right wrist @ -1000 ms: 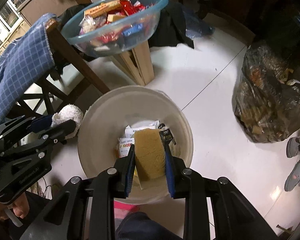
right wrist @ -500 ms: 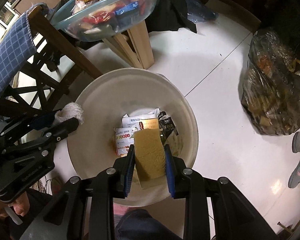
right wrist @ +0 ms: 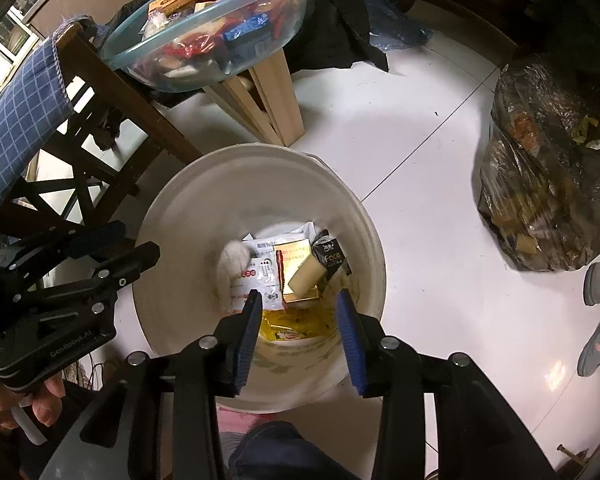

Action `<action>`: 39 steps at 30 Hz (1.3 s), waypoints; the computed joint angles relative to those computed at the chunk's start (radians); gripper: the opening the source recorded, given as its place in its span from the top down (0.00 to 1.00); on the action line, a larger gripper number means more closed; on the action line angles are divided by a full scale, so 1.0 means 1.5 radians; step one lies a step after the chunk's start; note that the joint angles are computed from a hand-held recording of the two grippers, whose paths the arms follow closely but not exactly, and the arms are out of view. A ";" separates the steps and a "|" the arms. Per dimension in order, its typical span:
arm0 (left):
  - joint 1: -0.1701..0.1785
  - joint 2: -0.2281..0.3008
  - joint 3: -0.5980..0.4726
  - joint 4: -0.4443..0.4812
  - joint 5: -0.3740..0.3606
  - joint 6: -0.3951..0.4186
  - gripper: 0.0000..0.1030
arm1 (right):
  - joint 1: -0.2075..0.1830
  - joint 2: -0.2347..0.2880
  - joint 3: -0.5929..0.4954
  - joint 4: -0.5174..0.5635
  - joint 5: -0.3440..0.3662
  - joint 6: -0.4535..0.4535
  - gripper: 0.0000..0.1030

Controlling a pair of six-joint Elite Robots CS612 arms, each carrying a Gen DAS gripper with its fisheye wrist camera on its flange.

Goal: Collect trash
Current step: 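Open both tools to drop the towel and sponge into the bucket, then swing both open tools back over the table toward the medicine box and mask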

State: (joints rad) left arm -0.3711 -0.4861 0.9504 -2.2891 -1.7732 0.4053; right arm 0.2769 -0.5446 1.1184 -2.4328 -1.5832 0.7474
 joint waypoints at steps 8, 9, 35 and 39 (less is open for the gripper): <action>0.002 -0.006 0.008 -0.008 -0.005 0.004 0.46 | 0.003 -0.005 0.001 -0.001 -0.010 -0.001 0.61; 0.002 -0.008 0.010 -0.012 -0.006 0.005 0.46 | 0.004 -0.006 0.002 -0.003 -0.013 -0.001 0.60; 0.024 -0.130 0.155 -0.332 -0.006 -0.019 0.42 | 0.072 -0.093 0.022 -0.204 -0.323 -0.083 0.47; 0.032 -0.140 0.161 -0.364 0.000 -0.029 0.42 | 0.083 -0.087 -0.010 -0.225 -0.334 -0.124 0.45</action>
State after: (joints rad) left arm -0.3235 -0.6964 1.1918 -2.8354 -1.7738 0.3619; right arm 0.4009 -0.6746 1.1033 -2.7707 -2.0838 0.5621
